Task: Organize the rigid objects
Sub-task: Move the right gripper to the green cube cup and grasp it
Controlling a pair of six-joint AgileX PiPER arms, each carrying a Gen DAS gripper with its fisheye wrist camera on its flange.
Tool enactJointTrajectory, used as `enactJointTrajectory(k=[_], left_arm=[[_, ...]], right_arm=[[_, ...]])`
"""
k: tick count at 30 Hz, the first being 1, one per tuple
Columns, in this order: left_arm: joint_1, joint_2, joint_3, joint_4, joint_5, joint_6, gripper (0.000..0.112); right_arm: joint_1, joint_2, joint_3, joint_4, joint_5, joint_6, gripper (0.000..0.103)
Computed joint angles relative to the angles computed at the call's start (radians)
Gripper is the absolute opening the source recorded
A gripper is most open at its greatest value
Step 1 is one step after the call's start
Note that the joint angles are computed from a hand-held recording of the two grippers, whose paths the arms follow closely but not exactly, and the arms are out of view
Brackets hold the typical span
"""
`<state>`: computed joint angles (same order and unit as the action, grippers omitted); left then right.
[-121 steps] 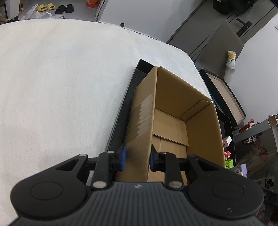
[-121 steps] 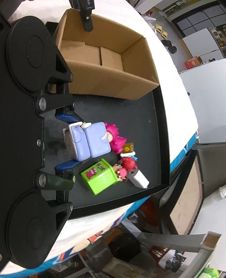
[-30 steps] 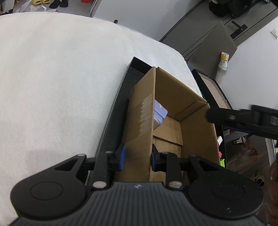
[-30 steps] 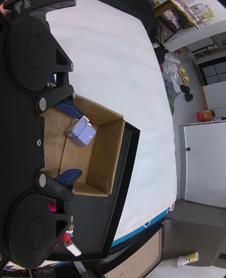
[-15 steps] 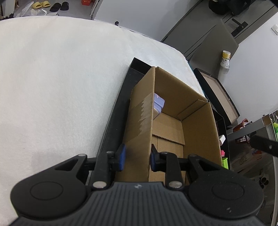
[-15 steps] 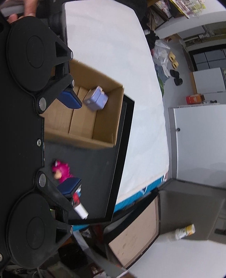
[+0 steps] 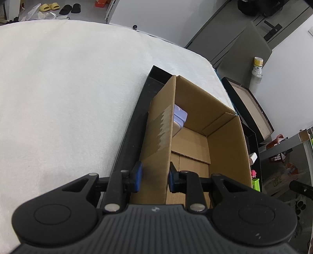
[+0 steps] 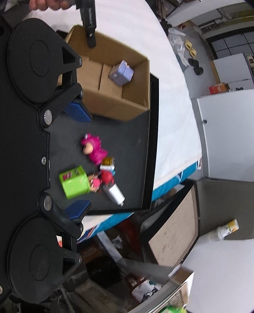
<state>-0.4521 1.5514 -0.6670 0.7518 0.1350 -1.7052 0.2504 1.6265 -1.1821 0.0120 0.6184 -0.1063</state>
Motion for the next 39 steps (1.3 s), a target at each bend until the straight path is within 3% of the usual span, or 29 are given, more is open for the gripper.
enactJointTrajectory(k=[10,13,15,23,30,39], left_arm=[[-0.008,0.018,-0.016,0.026,0.017,-0.026,0.025],[-0.008,0.025,-0.02,0.025,0.019,-0.023,0.025],[-0.003,0.027,-0.02,0.015,0.014,-0.014,0.025],[-0.001,0.03,-0.016,0.047,0.003,-0.045,0.025],[0.001,0.035,-0.01,0.121,-0.011,-0.115,0.025],[-0.006,0.031,-0.014,0.09,-0.001,-0.089,0.025]], right_arm=[[-0.106,0.071,0.011,0.072,-0.042,-0.105,0.085],[-0.128,0.121,-0.007,0.091,-0.049,-0.14,0.076],[-0.141,0.158,-0.03,0.085,-0.045,-0.131,0.063],[-0.193,0.294,-0.109,0.147,-0.025,-0.179,0.051],[-0.247,0.314,-0.084,0.412,-0.048,-0.393,0.049],[-0.259,0.35,-0.109,0.525,0.005,-0.463,0.05]])
